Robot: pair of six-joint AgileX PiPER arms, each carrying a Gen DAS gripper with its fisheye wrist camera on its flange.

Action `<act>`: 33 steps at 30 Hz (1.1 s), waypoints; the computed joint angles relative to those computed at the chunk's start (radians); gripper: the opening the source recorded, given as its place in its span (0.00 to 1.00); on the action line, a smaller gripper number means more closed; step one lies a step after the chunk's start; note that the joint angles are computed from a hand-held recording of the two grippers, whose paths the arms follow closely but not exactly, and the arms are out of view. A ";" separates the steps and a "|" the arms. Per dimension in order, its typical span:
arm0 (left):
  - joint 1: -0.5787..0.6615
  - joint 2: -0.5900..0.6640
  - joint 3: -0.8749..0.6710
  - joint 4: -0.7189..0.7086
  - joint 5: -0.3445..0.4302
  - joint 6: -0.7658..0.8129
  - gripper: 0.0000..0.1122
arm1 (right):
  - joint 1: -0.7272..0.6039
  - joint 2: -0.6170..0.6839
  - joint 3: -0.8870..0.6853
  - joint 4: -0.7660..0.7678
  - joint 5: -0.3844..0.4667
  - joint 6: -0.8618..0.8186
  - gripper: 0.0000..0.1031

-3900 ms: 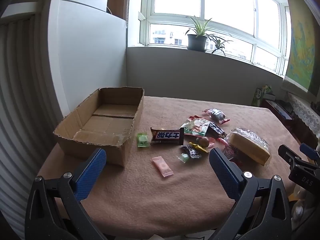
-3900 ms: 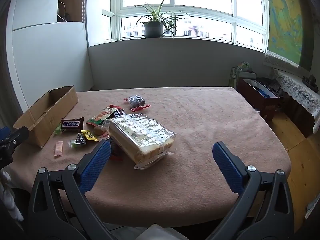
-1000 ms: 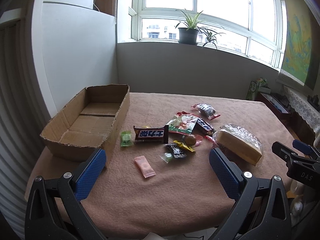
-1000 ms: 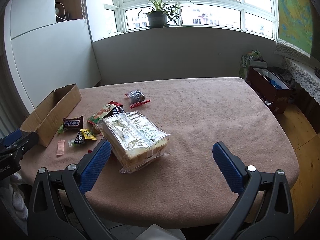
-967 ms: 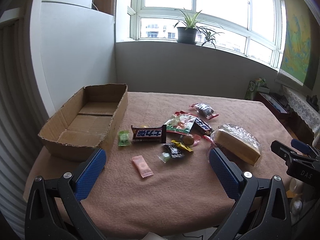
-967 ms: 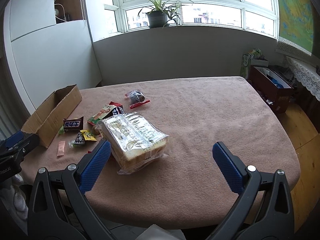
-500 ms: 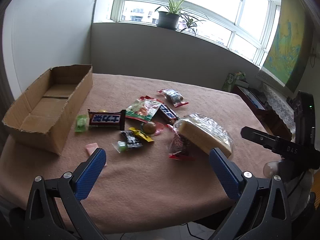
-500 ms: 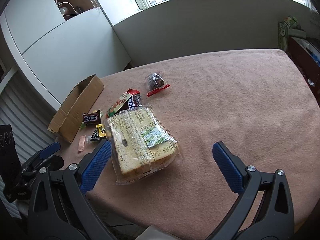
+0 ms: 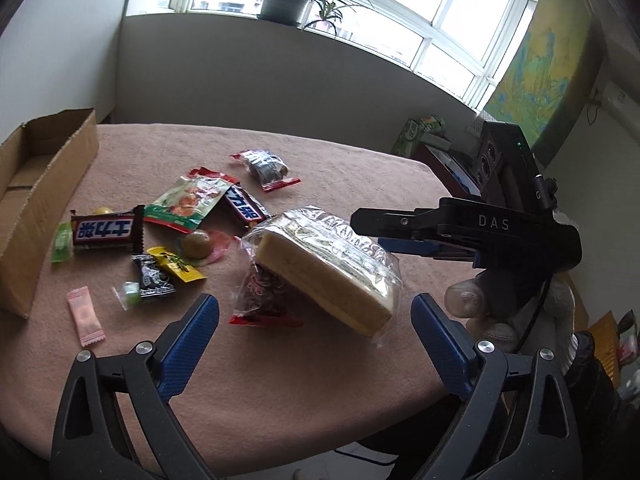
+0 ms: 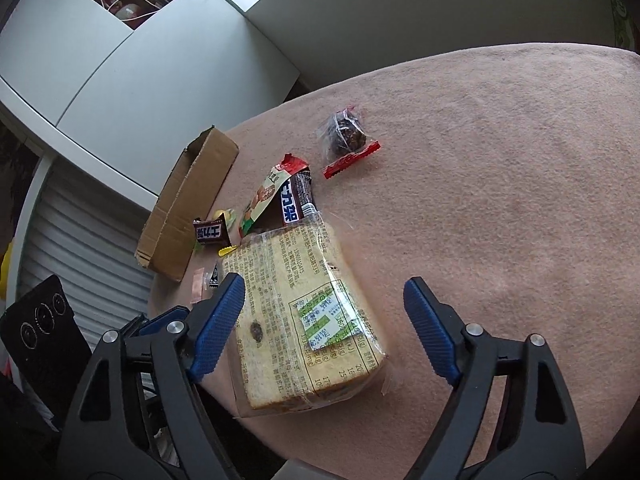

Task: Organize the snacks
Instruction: 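Move the right tool to the wrapped bread loaf and close on it, then lift the bread loaf with the right tool and lower it into the box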

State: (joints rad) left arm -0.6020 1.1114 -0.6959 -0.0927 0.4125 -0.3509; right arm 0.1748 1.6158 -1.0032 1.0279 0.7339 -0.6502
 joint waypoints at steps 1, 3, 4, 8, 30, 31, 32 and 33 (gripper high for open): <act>0.003 0.016 -0.005 -0.030 -0.008 0.032 0.83 | -0.002 0.014 -0.008 0.001 0.014 0.000 0.77; 0.021 0.041 -0.011 -0.111 -0.014 0.120 0.81 | -0.008 0.044 -0.019 0.018 0.044 -0.011 0.68; 0.033 0.053 -0.018 -0.162 -0.008 0.172 0.81 | -0.011 0.061 -0.023 0.033 0.063 -0.020 0.67; 0.082 0.096 -0.029 -0.356 0.022 0.378 0.68 | -0.017 0.061 -0.012 0.054 0.075 -0.033 0.65; 0.265 0.058 -0.005 -0.661 0.125 0.747 0.51 | 0.172 -0.080 -0.064 -0.174 -0.013 0.270 0.58; 0.284 0.041 -0.004 -0.661 0.137 0.755 0.51 | 0.187 -0.079 -0.084 -0.191 -0.014 0.292 0.58; 0.305 0.027 -0.006 -0.667 0.151 0.770 0.51 | 0.204 -0.077 -0.107 -0.208 -0.015 0.315 0.58; 0.327 0.017 -0.008 -0.676 0.163 0.788 0.51 | 0.221 -0.071 -0.130 -0.224 -0.016 0.337 0.58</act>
State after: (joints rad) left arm -0.2746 1.1282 -0.7042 -0.7686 0.5754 0.4372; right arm 0.3956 1.5444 -1.1330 0.8036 0.7177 -0.3133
